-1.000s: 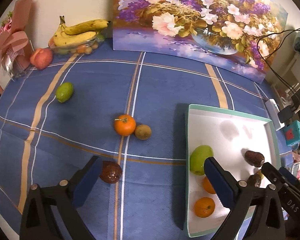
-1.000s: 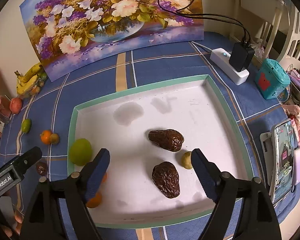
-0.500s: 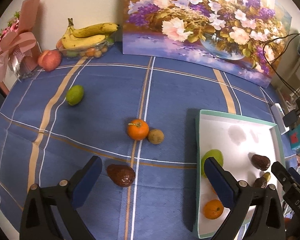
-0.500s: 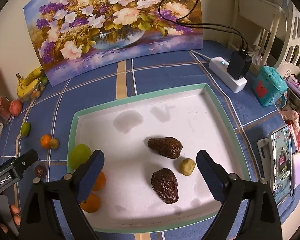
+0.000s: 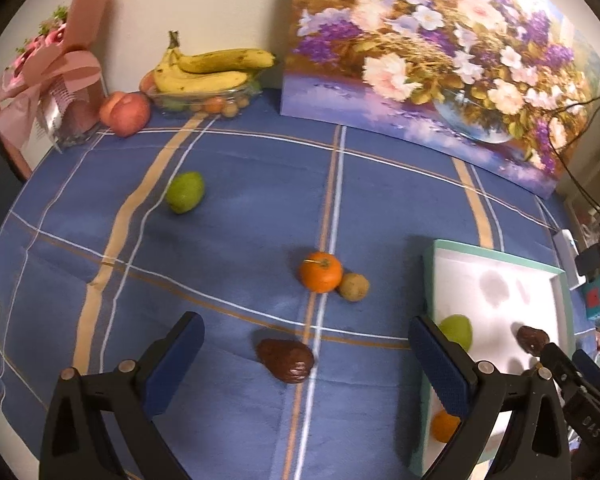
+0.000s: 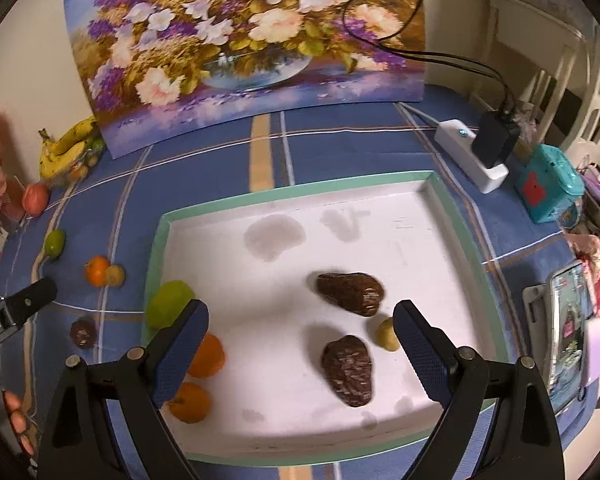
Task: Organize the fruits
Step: 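Withdraw both open tools from the tray toward the remaining fruits, then grasp the dark brown date with the left tool while the right tool approaches the olive-brown fruit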
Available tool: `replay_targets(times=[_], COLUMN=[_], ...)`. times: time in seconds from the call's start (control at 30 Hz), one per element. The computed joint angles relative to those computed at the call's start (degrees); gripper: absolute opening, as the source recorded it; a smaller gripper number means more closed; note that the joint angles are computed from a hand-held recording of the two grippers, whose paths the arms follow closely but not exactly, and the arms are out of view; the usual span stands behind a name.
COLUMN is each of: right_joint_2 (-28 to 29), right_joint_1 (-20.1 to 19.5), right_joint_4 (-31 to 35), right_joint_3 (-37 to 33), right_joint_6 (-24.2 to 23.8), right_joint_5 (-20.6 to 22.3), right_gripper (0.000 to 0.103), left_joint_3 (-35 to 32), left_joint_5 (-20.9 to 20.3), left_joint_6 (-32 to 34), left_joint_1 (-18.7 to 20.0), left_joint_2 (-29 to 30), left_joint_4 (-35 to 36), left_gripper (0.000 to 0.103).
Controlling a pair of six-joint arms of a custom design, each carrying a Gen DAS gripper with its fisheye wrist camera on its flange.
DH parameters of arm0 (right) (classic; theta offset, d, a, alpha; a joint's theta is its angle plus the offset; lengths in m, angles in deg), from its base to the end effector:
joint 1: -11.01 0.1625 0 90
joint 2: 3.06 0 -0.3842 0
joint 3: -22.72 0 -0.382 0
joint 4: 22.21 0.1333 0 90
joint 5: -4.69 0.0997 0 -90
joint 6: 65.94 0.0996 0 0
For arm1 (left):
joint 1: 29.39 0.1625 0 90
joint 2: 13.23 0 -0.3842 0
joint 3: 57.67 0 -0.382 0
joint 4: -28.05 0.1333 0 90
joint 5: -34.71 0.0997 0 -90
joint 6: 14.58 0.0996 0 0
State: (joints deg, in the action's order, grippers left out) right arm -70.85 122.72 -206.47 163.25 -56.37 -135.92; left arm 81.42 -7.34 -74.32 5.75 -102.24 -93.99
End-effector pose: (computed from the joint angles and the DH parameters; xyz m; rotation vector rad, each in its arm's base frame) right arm 0.1909 -0.3271 0.1312 0.0376 -2.2997 0.7112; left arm -0.1472 -0.3571 0.1594 0.0657 2.3568 -0.6784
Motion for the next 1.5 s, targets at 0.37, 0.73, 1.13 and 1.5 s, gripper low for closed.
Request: replay_targets(times=[0.37, 0.73, 1.13, 1.5], right_joint_2=[5.38, 11.46, 13.14, 12.2], right_joint_1=[2.38, 4.1, 4.02, 3.75], right_joint_4=[0.69, 2.13, 3.68, 4.23], right_joint_3=[-3.28, -7.46, -8.61, -8.02], right_joint_6=[1.54, 2.91, 4.98, 5.46], right_joint_5=[3.75, 6.38, 5.84, 4.73], right_gripper=[0.094, 0.094, 0.094, 0.094], left_joint_3=[0.81, 0.75, 1.99, 1.25], left_joint_5=[1.7, 0.95, -5.9, -12.51], left_joint_6=[-3.62, -2.11, 5.95, 12.18], left_joint_1=[3.45, 6.62, 10.61, 11.93], left_joint_2=[-8.18, -10.43, -5.75, 0.17], left_joint_4=[6.92, 9.01, -2.03, -9.37], left_gripper=[0.103, 0.103, 0.083, 0.055])
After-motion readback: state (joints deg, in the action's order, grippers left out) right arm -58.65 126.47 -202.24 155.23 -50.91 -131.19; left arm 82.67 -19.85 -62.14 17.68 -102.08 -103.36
